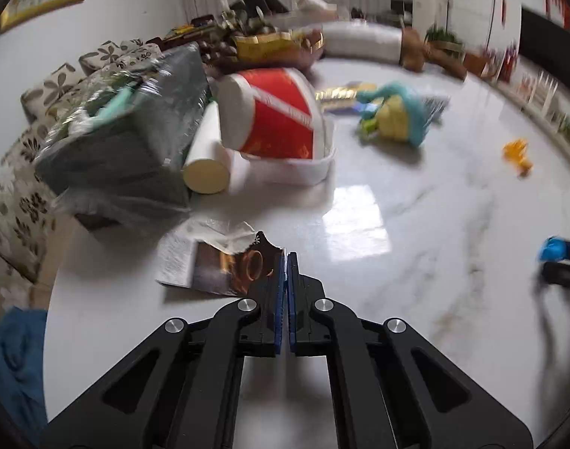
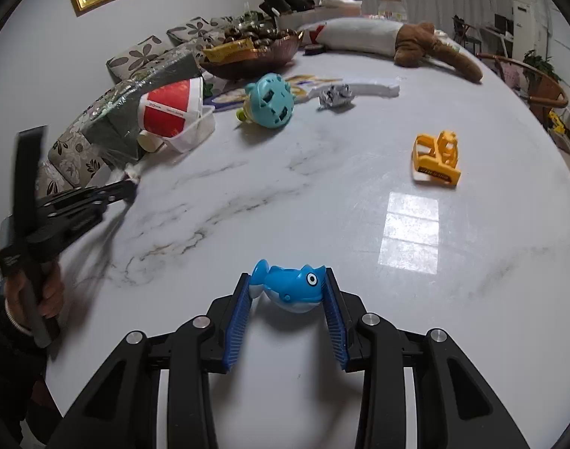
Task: Collect trash
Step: 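Grasp the blue fish toy with the right tool while the left tool grasps the brown wrapper, then lower both tools below the table edge and release into the bin, then grasp the yellow toy truck with the right tool while the left tool grasps the red-white paper cup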
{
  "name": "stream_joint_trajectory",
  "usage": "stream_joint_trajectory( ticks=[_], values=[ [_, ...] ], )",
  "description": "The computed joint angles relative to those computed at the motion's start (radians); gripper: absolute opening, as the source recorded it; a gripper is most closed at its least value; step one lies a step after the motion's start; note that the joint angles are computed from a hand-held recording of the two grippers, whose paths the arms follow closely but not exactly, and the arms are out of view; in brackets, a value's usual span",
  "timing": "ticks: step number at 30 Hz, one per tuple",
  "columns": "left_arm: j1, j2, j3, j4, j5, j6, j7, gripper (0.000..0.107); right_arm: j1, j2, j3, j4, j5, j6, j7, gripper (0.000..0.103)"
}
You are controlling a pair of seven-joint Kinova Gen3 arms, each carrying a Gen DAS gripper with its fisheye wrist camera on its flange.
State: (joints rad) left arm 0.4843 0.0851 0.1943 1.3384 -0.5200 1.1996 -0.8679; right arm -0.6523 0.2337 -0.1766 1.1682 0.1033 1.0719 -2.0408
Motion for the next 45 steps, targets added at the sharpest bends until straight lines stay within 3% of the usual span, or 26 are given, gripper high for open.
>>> stream_joint_trajectory(
  ticks=[2,5,10,14,21,24,27,28,29,30,33,36,38,40,43,45],
  values=[
    [0.003,-0.087,0.019,0.044,0.027,-0.036,0.020,0.001,0.026,-0.025,-0.039,0.024,0.010,-0.020,-0.008,0.037],
    [0.015,-0.202,0.059,0.083,0.075,-0.053,0.043,0.001,0.117,-0.073,-0.176,0.044,0.048,-0.017,-0.031,0.038],
    [0.003,-0.325,0.276,0.079,0.028,0.041,0.125,0.001,0.243,-0.216,-0.353,0.127,0.026,-0.025,-0.032,0.038],
    [-0.009,-0.390,0.424,0.057,0.061,0.094,0.174,0.001,0.280,-0.359,-0.400,0.208,-0.070,-0.015,0.012,0.038],
    [-0.053,-0.445,0.602,0.075,0.223,0.145,0.234,0.001,0.277,-0.541,-0.419,0.324,-0.309,0.084,0.060,0.038],
    [-0.061,-0.447,0.634,0.132,0.317,0.134,0.240,0.001,0.185,-0.556,-0.406,0.387,-0.316,0.104,0.011,0.038],
    [-0.053,-0.454,0.614,0.238,0.416,0.069,0.229,0.005,0.048,-0.532,-0.357,0.493,-0.294,0.058,-0.088,0.042],
    [-0.053,-0.453,0.613,0.284,0.437,0.039,0.215,0.011,0.005,-0.519,-0.342,0.527,-0.277,0.036,-0.121,0.050],
    [-0.065,-0.456,0.623,0.315,0.448,0.025,0.209,0.033,-0.038,-0.503,-0.321,0.562,-0.264,0.011,-0.149,0.067],
    [-0.072,-0.457,0.632,0.354,0.453,0.009,0.212,0.059,-0.080,-0.489,-0.306,0.596,-0.234,-0.017,-0.188,0.068],
    [-0.073,-0.477,0.583,0.406,0.511,-0.003,0.194,0.064,-0.219,-0.471,-0.204,0.634,-0.204,-0.038,-0.233,0.062],
    [-0.074,-0.534,0.507,0.382,0.532,0.023,0.161,0.064,-0.323,-0.535,-0.088,0.598,-0.175,-0.044,-0.225,0.065],
    [-0.122,-0.566,0.493,0.317,0.486,0.058,0.119,0.070,-0.314,-0.548,-0.077,0.513,-0.100,0.006,-0.212,0.075],
    [-0.211,-0.585,0.509,0.248,0.421,0.080,0.077,0.084,-0.235,-0.532,-0.093,0.420,-0.019,0.037,-0.147,0.077],
    [-0.336,-0.578,0.529,0.202,0.331,0.030,0.034,0.084,-0.096,-0.430,-0.117,0.281,0.103,0.078,-0.065,0.080],
    [-0.429,-0.527,0.571,0.170,0.264,0.008,0.055,0.084,-0.018,-0.339,-0.112,0.217,0.182,0.050,-0.065,0.081]
  ],
)
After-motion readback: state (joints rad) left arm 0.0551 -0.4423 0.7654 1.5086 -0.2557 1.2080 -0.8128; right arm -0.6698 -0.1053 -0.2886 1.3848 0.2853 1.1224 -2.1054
